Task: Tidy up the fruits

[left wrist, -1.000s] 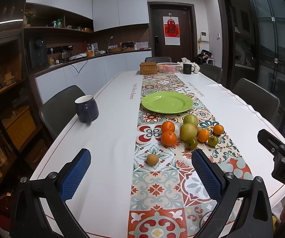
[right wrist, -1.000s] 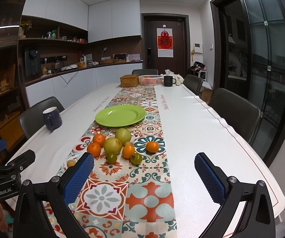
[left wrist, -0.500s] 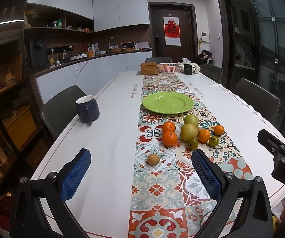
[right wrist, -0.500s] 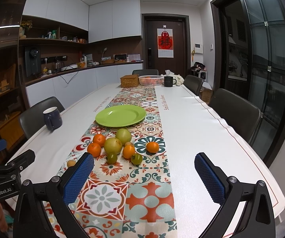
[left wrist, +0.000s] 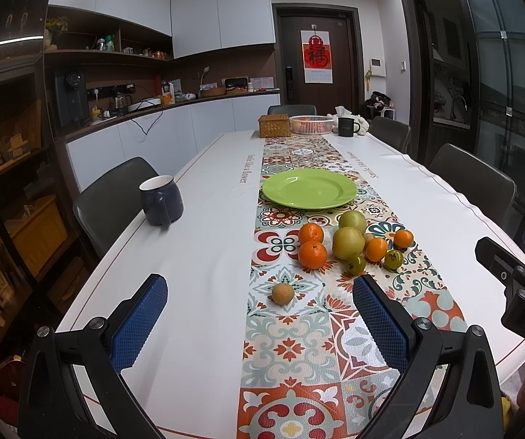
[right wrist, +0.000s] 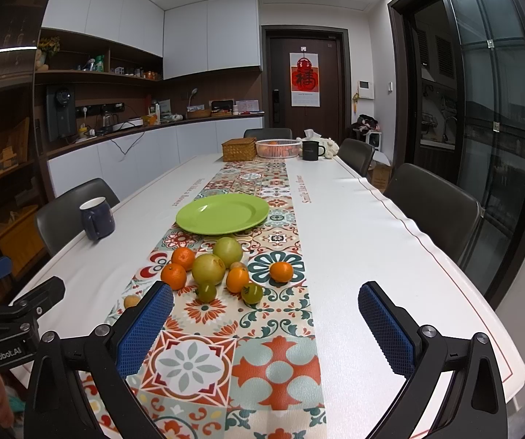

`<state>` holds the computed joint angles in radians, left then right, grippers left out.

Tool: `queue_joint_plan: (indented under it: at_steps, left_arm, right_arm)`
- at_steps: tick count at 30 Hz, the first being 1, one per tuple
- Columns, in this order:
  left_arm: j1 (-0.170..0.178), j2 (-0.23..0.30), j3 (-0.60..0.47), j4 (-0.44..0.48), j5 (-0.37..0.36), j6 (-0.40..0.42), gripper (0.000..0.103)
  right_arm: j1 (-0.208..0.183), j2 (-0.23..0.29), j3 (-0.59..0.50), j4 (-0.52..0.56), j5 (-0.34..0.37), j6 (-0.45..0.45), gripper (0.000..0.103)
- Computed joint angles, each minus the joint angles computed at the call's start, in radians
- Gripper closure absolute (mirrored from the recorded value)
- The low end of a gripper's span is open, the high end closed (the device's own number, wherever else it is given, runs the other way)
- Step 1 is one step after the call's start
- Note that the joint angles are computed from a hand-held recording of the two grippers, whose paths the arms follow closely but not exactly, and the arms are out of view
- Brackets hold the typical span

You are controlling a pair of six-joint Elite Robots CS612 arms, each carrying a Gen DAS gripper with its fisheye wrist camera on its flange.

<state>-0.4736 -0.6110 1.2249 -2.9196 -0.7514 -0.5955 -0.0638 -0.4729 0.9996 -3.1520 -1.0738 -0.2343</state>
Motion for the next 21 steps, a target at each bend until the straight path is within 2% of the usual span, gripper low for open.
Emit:
queue_joint_plan:
  at_steps: [21]
  left_arm:
    - [0.0, -0.002, 0.004, -0.001, -0.001, 0.0, 0.0]
  right_arm:
    - [-0.001, 0.005, -0.009, 0.003, 0.001, 0.0, 0.001]
